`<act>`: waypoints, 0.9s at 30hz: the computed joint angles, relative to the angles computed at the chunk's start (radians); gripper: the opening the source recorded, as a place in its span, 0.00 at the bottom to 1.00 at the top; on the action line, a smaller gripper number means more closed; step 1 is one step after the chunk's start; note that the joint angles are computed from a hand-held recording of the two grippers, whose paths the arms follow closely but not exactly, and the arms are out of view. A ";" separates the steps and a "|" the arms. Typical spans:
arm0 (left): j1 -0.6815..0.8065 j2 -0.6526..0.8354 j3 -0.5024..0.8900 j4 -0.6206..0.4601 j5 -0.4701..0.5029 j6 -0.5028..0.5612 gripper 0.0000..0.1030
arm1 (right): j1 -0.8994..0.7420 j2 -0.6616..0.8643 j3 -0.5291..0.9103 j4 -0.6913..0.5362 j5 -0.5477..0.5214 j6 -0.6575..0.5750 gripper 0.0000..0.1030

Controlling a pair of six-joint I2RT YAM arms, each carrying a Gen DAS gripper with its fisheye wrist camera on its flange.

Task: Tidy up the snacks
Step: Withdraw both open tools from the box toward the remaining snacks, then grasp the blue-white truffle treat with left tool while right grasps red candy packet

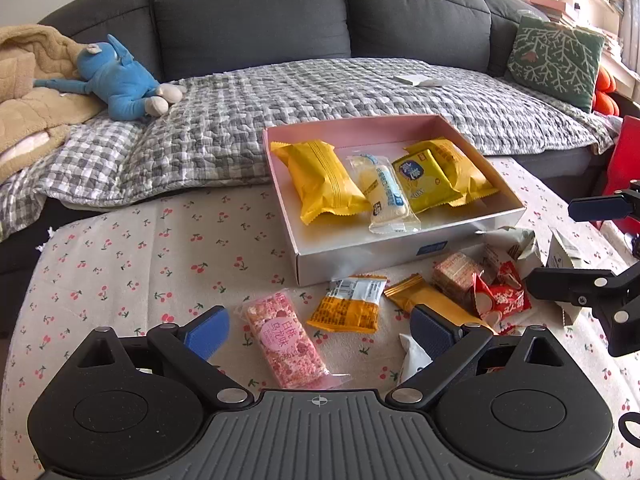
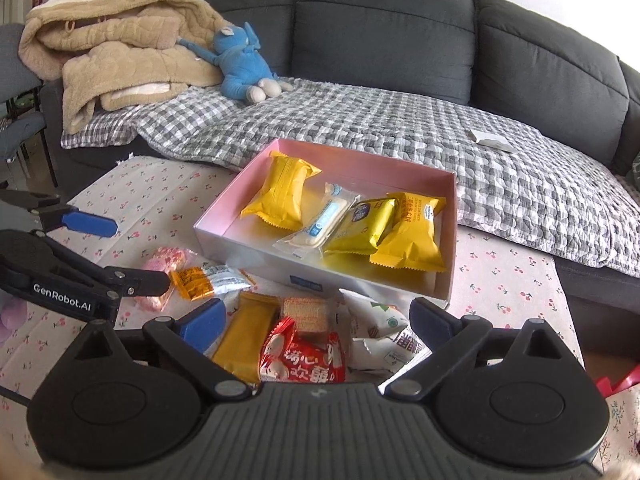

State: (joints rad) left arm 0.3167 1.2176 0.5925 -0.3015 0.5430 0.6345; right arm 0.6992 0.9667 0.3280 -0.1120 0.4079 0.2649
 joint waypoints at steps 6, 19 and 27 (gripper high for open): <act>0.055 -0.022 -0.010 -0.074 0.056 0.088 0.95 | 0.081 0.012 -0.023 0.000 0.009 0.013 0.95; 0.162 -0.027 -0.061 -0.150 0.103 0.345 0.95 | 0.166 0.058 -0.069 0.026 0.005 0.060 0.92; 0.216 0.008 -0.067 -0.221 0.113 0.522 0.95 | 0.174 0.168 -0.068 0.087 -0.015 0.061 0.85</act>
